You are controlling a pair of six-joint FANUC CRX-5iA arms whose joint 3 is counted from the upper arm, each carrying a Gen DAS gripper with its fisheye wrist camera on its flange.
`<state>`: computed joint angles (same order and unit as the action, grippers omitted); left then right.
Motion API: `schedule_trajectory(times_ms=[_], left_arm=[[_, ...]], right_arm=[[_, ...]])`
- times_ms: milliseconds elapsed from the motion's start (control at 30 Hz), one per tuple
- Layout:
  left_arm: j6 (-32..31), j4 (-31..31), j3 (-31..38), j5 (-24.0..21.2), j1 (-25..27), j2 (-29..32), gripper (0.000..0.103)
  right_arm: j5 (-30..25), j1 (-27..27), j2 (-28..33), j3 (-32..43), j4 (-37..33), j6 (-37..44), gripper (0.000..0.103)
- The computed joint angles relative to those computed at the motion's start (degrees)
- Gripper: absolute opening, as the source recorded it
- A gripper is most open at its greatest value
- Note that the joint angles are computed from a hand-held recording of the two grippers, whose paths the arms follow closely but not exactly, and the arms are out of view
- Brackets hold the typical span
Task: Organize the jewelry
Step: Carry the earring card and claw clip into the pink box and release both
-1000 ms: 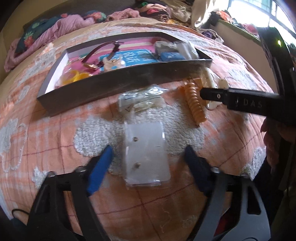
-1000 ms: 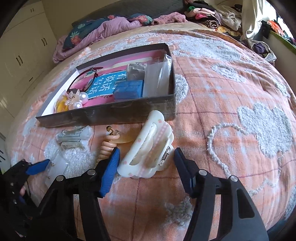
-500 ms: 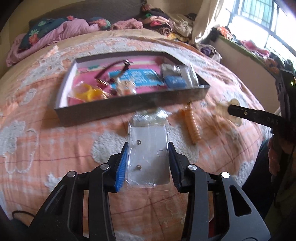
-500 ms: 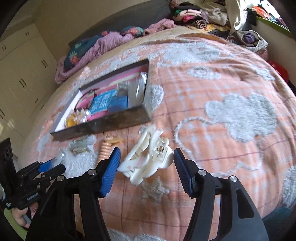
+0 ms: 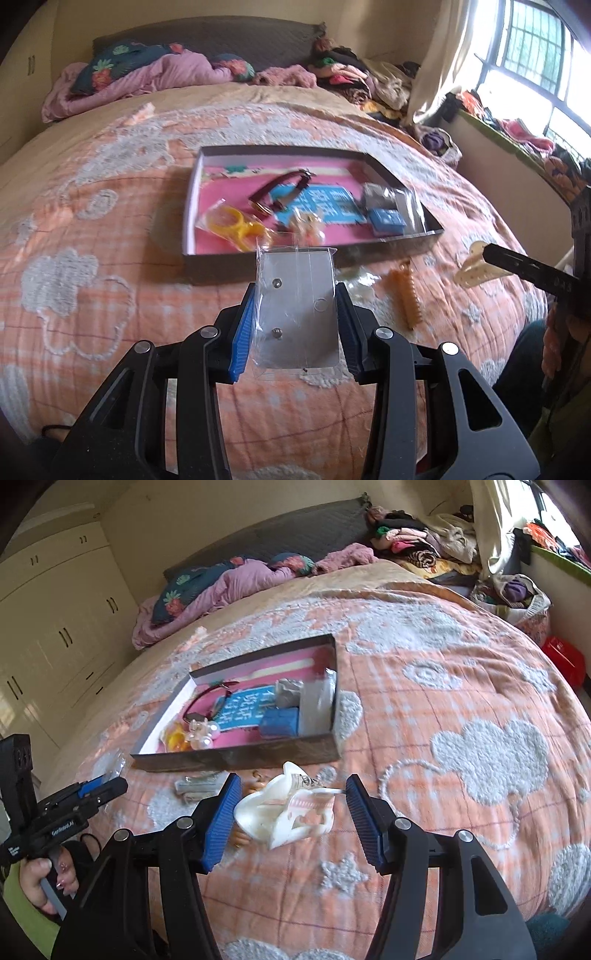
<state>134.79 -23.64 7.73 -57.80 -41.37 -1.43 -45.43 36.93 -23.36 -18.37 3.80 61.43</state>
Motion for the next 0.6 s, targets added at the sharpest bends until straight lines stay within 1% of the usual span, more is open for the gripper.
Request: schedule_trajectory(times_ms=[200,600], left_arm=[[1.3,-0.8,0.4,0.0,0.9,-0.6,0.033],[-0.2,-0.3,3.3,0.7,3.6,0.5,0.033]], right_arm=[[0.7,0.7,1.4,2.3,0.0,1.4,0.057],[2.8,1.3,6.0,8.4,-1.5,5.0,0.057]])
